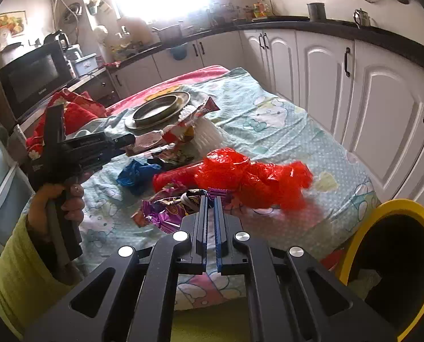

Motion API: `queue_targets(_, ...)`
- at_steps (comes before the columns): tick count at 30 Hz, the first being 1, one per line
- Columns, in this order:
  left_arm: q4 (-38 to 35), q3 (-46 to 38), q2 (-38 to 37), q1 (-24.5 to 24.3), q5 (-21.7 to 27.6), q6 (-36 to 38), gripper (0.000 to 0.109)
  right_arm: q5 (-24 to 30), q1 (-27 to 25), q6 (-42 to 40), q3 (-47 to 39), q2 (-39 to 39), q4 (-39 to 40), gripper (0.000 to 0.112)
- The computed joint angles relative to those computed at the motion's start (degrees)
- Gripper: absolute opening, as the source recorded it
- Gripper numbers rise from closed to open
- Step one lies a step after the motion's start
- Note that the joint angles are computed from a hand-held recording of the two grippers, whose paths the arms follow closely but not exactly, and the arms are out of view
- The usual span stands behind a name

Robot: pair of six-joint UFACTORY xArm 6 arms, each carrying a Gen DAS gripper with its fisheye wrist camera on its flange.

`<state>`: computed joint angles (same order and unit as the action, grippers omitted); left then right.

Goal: Collect trash
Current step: 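Grasp the purple candy wrapper with the right tool while the left tool holds its wrapper, then carry both wrappers over the yellow bin and open both tools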

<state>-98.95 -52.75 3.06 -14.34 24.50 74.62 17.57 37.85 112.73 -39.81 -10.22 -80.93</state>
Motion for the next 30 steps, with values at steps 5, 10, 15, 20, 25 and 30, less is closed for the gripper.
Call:
queue_targets(5,-2.12,2.43,-4.58,-1.23,-2.61,3.65,0.010,-0.25,0.85,-0.33,0.10,-0.99,-0.87,0.004)
queue_targets(10,-4.79,4.91,-9.33,-0.93,-2.87,6.51,0.010,-0.01,1.66,-0.49,0.05,-1.90,-1.71,0.004)
queue_targets(15,-6.39,6.76,-13.89,-1.13,-2.97,8.39,0.010,1.42,2.38,0.60,0.90,-4.33,-3.44,0.004)
queue_targets(20,-6.91,8.29,-17.57,-1.33,-2.15,9.37,0.010,4.35,3.23,1.18,1.88,-6.78,-4.04,0.004)
queue_targets(25,-6.69,9.43,-20.04,-2.66,-1.85,9.49,0.010,7.18,3.82,1.48,3.50,-9.64,-4.07,0.004)
queue_targets(30,-6.02,9.84,-20.77,-4.84,-1.30,9.42,0.010,10.51,4.57,1.74,5.62,-13.12,-3.76,0.004)
